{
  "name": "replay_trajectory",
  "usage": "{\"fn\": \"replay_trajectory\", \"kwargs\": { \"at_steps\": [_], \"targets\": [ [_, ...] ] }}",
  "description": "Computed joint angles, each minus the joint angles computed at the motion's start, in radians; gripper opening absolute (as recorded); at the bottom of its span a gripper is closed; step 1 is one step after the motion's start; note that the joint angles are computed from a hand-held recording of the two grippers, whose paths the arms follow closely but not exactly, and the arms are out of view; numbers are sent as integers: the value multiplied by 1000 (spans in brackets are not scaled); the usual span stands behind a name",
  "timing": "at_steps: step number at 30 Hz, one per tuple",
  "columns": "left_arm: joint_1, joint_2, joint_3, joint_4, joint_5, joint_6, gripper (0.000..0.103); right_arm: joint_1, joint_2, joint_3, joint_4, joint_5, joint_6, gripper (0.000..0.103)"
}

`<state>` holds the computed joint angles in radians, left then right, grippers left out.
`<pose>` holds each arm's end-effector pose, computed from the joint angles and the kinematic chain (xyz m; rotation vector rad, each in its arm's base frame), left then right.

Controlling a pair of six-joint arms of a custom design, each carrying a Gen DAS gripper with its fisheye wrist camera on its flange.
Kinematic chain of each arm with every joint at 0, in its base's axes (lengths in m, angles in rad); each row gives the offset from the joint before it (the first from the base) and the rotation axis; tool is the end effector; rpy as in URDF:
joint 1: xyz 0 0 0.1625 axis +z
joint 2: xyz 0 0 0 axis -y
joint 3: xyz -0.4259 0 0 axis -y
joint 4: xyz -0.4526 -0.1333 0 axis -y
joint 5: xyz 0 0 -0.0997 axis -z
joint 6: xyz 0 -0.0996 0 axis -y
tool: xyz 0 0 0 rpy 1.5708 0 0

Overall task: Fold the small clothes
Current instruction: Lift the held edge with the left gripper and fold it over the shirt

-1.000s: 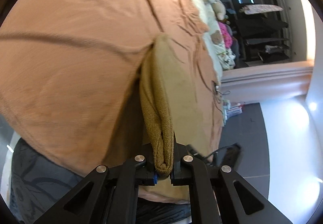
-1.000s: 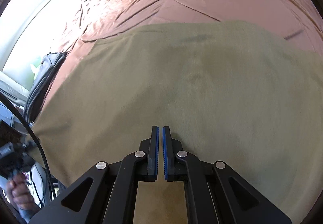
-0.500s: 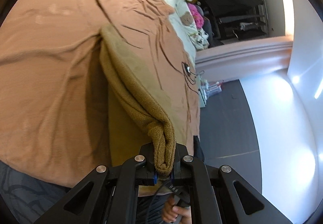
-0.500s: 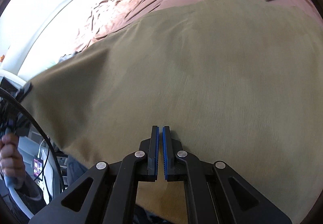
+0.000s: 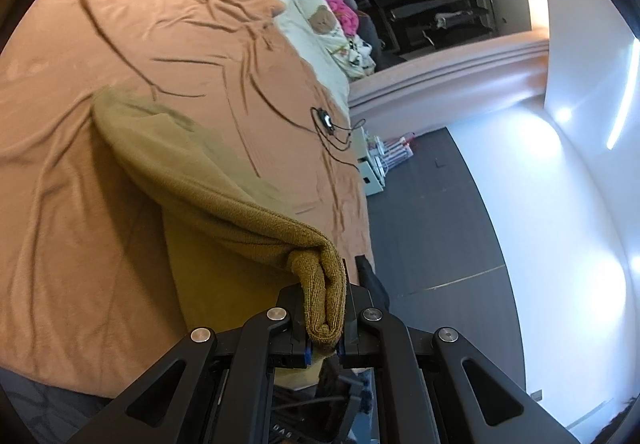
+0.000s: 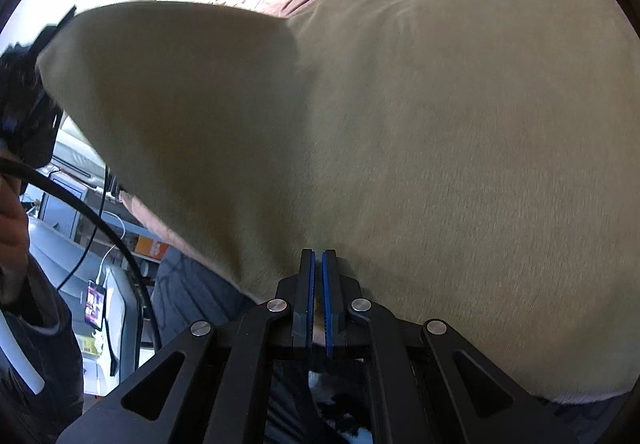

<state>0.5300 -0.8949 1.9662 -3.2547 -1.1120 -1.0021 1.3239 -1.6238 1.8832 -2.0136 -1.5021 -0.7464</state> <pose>-0.4419 -0.4646 0.0817 0.1464 -2.6900 0.9787 0.0061 -0.5492 0.3922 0.7757 -3.0013 0.3014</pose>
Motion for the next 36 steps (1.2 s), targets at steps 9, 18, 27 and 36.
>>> {"fn": "replay_trajectory", "kwargs": {
  "at_steps": [9, 18, 27, 36],
  "targets": [
    [17, 87, -144, 100, -67, 60, 8, -23, -2, -31, 77, 17, -28, 1],
    [33, 212, -315, 212, -157, 107, 8, -122, -63, -94, 107, 119, -44, 1],
    [38, 347, -496, 336, -237, 145, 8, -202, -124, -69, 21, 193, -9, 1],
    [45, 501, -685, 490, -342, 176, 8, -286, -193, -17, -49, 247, 12, 1]
  ]
}}
